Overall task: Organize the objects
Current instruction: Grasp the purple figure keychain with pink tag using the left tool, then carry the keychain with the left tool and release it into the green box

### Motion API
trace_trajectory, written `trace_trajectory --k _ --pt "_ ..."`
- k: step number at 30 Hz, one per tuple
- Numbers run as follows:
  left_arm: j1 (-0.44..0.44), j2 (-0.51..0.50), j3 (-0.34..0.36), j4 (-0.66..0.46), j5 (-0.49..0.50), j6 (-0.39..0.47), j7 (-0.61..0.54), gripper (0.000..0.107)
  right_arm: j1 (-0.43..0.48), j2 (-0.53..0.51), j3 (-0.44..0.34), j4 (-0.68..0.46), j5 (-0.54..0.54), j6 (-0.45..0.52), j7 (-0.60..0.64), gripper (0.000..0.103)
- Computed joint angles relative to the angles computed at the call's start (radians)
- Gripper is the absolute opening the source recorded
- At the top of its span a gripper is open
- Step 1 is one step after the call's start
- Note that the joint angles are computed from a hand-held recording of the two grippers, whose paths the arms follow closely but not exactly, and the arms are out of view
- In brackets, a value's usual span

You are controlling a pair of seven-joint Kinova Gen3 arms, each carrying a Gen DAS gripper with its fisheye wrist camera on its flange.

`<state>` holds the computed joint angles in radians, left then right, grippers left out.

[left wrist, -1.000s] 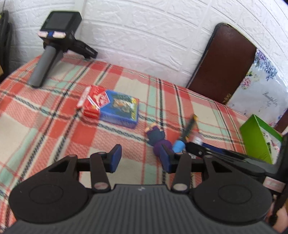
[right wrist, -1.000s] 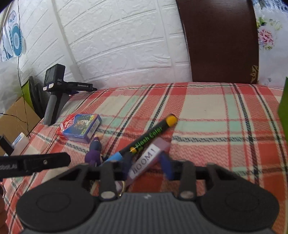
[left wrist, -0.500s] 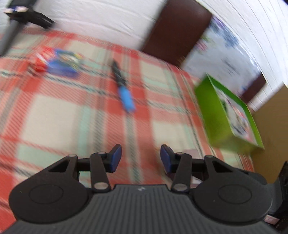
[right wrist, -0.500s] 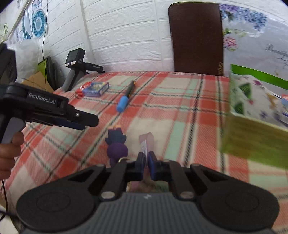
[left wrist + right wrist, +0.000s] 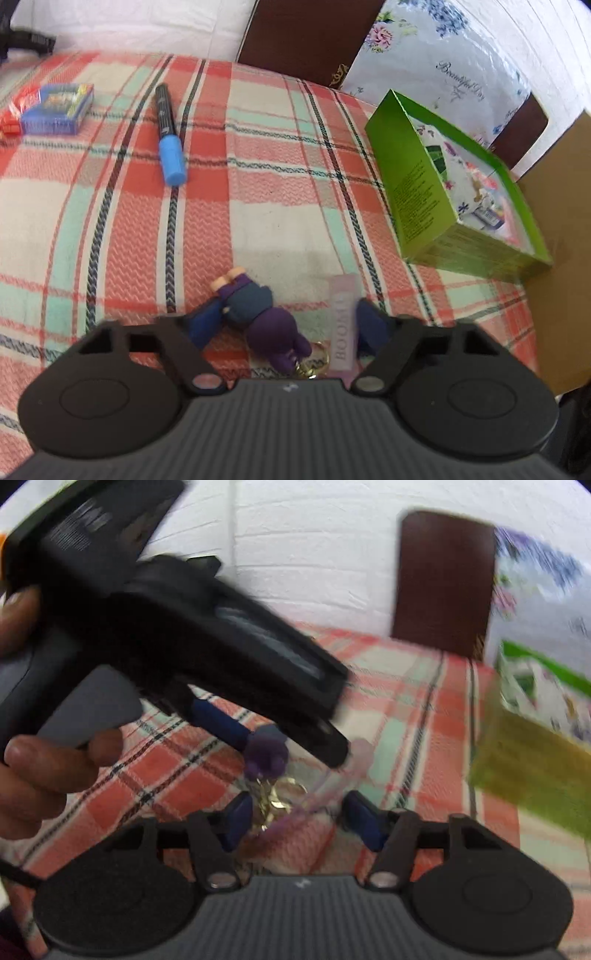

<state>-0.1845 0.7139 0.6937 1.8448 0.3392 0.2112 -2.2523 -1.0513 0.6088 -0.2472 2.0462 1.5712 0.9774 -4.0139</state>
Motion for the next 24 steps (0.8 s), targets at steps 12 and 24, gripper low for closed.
trace_trajectory --k 12,24 --pt "-0.041 -0.034 0.194 -0.051 0.058 0.007 -0.089 0.048 -0.157 -0.012 0.062 0.029 -0.085 0.353 0.000 0.018" --pt "0.399 0.070 -0.012 -0.356 0.030 0.068 -0.096 0.049 -0.001 -0.057 0.012 0.210 -0.196 0.465 -0.242 0.018"
